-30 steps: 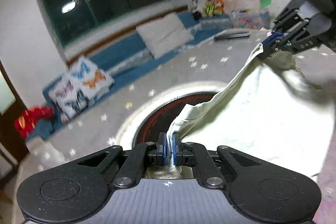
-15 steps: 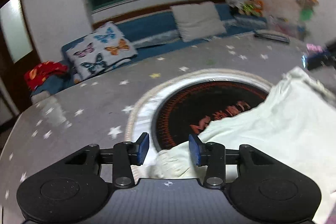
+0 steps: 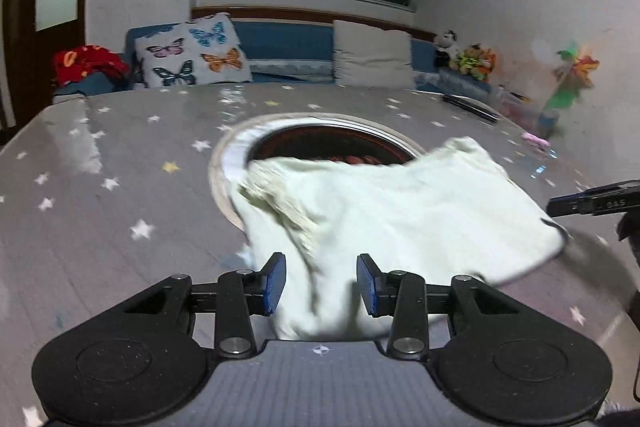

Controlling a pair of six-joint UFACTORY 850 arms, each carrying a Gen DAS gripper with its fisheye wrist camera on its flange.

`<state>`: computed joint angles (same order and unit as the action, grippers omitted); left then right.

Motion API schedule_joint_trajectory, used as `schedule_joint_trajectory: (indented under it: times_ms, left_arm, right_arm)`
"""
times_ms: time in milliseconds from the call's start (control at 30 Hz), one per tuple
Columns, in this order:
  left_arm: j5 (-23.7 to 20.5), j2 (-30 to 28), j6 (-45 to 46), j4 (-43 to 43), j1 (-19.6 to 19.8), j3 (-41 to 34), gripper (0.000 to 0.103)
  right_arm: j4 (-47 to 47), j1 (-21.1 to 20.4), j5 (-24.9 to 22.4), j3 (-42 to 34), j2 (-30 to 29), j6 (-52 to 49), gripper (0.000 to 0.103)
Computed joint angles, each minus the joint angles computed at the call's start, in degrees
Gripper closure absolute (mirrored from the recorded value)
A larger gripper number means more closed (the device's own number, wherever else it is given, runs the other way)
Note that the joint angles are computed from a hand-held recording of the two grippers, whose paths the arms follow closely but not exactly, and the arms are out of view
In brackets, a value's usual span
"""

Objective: Fold clothes
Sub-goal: 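Lower the folded hem onto the shirt and open both grippers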

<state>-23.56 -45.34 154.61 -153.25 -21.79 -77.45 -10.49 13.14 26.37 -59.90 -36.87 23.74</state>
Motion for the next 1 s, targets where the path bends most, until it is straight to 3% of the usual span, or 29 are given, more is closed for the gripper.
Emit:
schedule_joint_trajectory:
  times_ms: [267, 433, 533, 633, 667, 700, 867, 1000]
  left_arm:
    - [-1.69, 0.66, 8.31, -4.04, -1.10, 2.53, 0.060]
    - [-2.01, -0.01, 6.43, -0.95, -0.49, 2.42, 0.060]
    - [-2.24, -0.38, 6.23, -0.72, -0.36, 2.35, 0.065]
    - [-2.94, -0.31, 8.59, -3.06, -0.57, 2.87, 0.086]
    - [-3.13, -0.19, 10.13, -4.84, -0.73, 3.11, 0.096]
    - [-3.41, 0.00, 11.31, -6.33, -0.82, 3.41, 0.098]
    - [-6.55, 2.81, 17.11, -12.76, -0.80, 6.69, 0.099]
    - [-3.13, 2.69, 17.04, -12.25, -0.91, 6.98, 0.099]
  right_arm:
    - [3.29, 1.24, 2.50, 5.29, 2.33, -2.23, 0.077]
    - [4.97, 1.20, 4.44, 6.72, 2.56, -3.52, 0.077]
    - [4.12, 0.82, 5.06, 6.22, 1.74, -3.01, 0.077]
    - [2.29, 0.72, 4.65, 5.31, 0.89, -1.49, 0.080]
    - [2.75, 0.97, 4.33, 5.18, 0.86, -2.06, 0.091]
    - [3.33, 1.20, 4.11, 5.16, 0.93, -2.69, 0.097]
    - [12.44, 2.75, 6.08, 7.81, 3.84, -11.41, 0.098]
    - [11.63, 2.79, 3.73, 8.19, 3.73, -10.13, 0.098]
